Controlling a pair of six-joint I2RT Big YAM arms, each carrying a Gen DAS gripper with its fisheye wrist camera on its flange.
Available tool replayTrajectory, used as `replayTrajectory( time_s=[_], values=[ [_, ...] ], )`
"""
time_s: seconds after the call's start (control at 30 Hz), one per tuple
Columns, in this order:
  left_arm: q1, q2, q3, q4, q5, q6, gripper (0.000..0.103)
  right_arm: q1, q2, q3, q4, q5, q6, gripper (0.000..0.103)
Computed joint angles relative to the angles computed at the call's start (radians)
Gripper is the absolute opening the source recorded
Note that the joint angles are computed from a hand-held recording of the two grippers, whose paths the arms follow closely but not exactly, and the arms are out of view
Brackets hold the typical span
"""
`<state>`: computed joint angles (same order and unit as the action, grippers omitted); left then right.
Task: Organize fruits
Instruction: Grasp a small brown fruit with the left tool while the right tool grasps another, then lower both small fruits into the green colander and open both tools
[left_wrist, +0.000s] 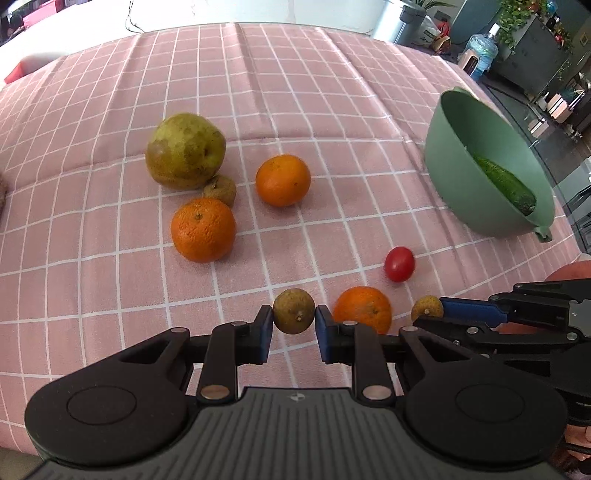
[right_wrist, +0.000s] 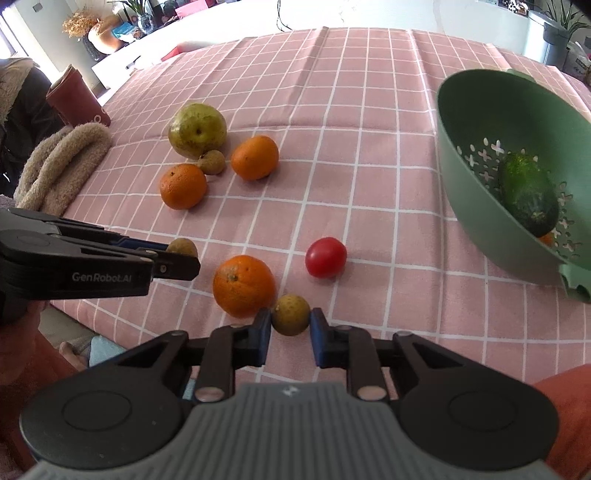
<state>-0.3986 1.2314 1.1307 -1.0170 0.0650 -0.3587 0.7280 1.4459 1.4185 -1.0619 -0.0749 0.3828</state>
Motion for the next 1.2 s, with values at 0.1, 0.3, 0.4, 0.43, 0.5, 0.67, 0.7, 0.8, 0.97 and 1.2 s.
replayTrajectory(
  time_s=[0.1,0.3,0.4,0.43,0.5,0.67,0.7,0.8,0.97,1.2],
  values=[
    [-0.023,0.004,0.047,-0.001,0.009,0.001,0.027,-0.010,-0.031,0.005,0.011,0.015,-0.015,0.018],
    [-0.087,0.071,0.183,-0.001,0.001,0.015,0.027,-0.063,-0.100,0.024,0.027,0.051,-0.073,0.018],
    [-0.117,0.117,0.255,0.006,0.004,0.037,0.027,-0.108,-0.127,0.037,0.027,0.067,-0.106,0.018],
    [-0.129,0.135,0.282,0.006,0.002,0.048,0.027,-0.122,-0.134,0.043,0.024,0.079,-0.123,0.018],
    [-0.153,0.173,0.333,0.006,-0.005,0.071,0.027,-0.156,-0.139,0.059,0.012,0.099,-0.157,0.018],
    [-0.190,0.286,0.456,-0.028,-0.005,0.127,0.027,-0.238,-0.124,0.082,-0.021,0.129,-0.234,0.018],
    [-0.191,0.306,0.476,-0.036,0.001,0.133,0.027,-0.251,-0.117,0.087,-0.030,0.134,-0.246,0.018],
    [-0.191,0.376,0.550,-0.082,0.019,0.160,0.027,-0.290,-0.093,0.095,-0.045,0.119,-0.281,0.018],
    [-0.189,0.488,0.681,-0.180,0.018,0.187,0.027,-0.333,-0.035,0.111,-0.067,0.103,-0.336,0.018],
    [-0.180,0.628,0.837,-0.293,-0.006,0.170,0.027,-0.364,0.058,0.149,-0.089,0.079,-0.380,0.018]
  ],
)
